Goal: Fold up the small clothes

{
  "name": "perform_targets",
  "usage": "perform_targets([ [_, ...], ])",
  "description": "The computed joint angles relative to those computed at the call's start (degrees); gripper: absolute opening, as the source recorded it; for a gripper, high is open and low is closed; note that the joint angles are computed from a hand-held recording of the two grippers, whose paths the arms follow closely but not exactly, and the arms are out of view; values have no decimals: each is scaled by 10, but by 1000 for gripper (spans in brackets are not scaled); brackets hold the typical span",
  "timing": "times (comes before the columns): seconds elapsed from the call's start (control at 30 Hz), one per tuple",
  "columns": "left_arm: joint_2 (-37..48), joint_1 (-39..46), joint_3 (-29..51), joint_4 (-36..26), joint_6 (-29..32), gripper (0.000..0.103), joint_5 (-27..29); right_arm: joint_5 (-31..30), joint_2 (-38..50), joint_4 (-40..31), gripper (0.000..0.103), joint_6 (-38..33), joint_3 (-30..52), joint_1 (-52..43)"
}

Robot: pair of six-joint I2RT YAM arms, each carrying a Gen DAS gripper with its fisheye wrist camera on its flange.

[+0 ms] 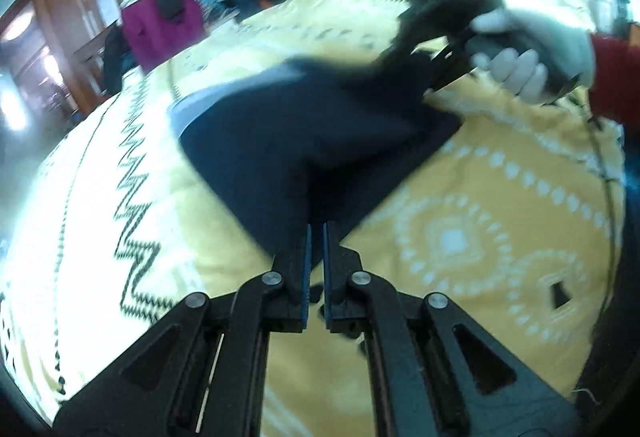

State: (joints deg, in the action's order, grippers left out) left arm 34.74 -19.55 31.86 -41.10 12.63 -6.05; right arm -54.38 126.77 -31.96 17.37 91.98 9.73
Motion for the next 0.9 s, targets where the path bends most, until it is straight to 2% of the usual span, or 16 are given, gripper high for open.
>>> perform_targets([
  [0.1,17,-24,-9,38,-14,4,-48,9,-7,21,44,13,-14,6],
  [0.2,71,-68,-15,97,-18,6,-113,10,-12,41,44,28,-27,10],
  [0.23,65,-75,-24,104,-10,11,-127,11,-11,53,44,42,-29,16],
  [0.3,61,-109,-44,131,-2,27,-191,-6,-1,52,45,48,-23,14],
  [0.33,63,-129,-54,149,-5,43,-236,-12,3,50,46,48,-21,13],
  [0.37,61,-143,-63,163,-6,54,-270,-17,10,46,46,46,-14,13],
  [0.4,60,-148,-66,170,-7,58,-281,-22,13,44,47,45,-12,13],
  [0.53,85,-91,-48,171,3,66,-202,-25,25,35,53,39,5,19],
  [0.63,138,-55,-33,209,19,67,-176,-15,24,34,53,40,10,25],
  [0.7,196,-19,-10,213,27,42,-145,-4,9,46,51,53,-4,25],
  [0.77,185,50,11,185,29,29,-57,22,-14,49,26,48,-15,32],
  [0.83,141,97,26,154,36,22,-31,15,-42,73,16,51,-43,35],
  [0.9,113,136,33,133,53,22,-3,14,-64,98,9,51,-78,40],
])
